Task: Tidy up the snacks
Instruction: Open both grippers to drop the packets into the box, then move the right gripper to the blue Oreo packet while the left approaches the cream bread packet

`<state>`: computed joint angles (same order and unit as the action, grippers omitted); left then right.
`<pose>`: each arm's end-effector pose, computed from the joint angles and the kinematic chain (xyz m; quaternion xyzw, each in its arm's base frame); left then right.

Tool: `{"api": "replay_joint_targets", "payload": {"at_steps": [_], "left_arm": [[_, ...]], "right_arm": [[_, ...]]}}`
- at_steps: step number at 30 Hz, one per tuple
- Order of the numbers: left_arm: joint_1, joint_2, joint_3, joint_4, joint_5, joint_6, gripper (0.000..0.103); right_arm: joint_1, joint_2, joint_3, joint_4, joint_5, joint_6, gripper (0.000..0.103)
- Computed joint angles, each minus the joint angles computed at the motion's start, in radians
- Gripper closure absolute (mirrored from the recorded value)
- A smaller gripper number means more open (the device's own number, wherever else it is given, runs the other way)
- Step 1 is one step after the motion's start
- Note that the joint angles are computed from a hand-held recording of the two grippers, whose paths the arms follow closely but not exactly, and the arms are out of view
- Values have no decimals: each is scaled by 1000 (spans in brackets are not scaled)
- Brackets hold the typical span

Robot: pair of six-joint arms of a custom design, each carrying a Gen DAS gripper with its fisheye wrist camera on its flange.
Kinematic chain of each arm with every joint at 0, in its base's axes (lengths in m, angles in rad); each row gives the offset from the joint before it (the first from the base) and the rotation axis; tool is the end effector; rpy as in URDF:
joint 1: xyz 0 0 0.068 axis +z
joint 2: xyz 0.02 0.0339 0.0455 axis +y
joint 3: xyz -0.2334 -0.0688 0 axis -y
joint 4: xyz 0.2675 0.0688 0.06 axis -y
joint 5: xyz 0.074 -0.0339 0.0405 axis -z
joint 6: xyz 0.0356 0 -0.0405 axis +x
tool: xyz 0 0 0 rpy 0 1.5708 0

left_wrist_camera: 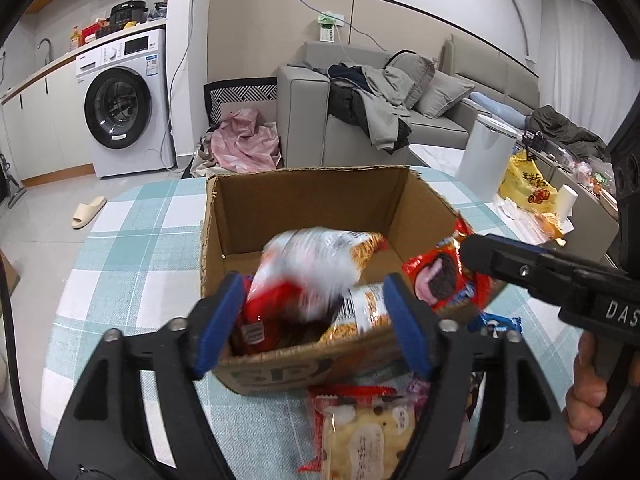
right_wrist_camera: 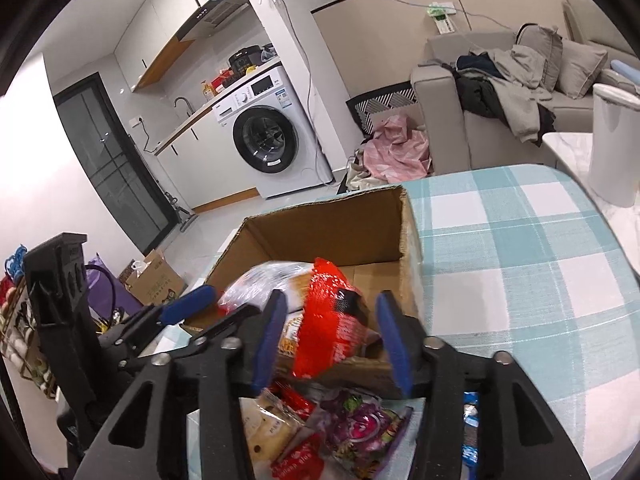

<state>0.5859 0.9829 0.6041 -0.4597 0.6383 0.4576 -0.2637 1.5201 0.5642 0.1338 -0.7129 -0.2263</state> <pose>0.2033 0.1094 0.1882 0.0553 0.8919 -0.0846 0.4407 0.2766 -0.0506 0.0888 -0.1113 0.8745 0.2320 0.4112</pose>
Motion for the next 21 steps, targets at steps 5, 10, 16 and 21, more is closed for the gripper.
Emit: {"api": "replay_joint_targets", "payload": {"at_steps": [5,10,16,21], "left_arm": [[88,-65,5,-127,83,83,18],[185,-133,3,-258,143,190,2],[330,-209,4,-439,214,379,1],[449,-215,12,-587,258,567,1]], "right_arm": [[-38,-58,-40,-16,-16,-41,13],[-62,-108,-70,-72,-22,-115,4],[-92,-158,-117,-93,-37,-162,1],[-121,-187,-138,-147,-40,-198,1]]}}
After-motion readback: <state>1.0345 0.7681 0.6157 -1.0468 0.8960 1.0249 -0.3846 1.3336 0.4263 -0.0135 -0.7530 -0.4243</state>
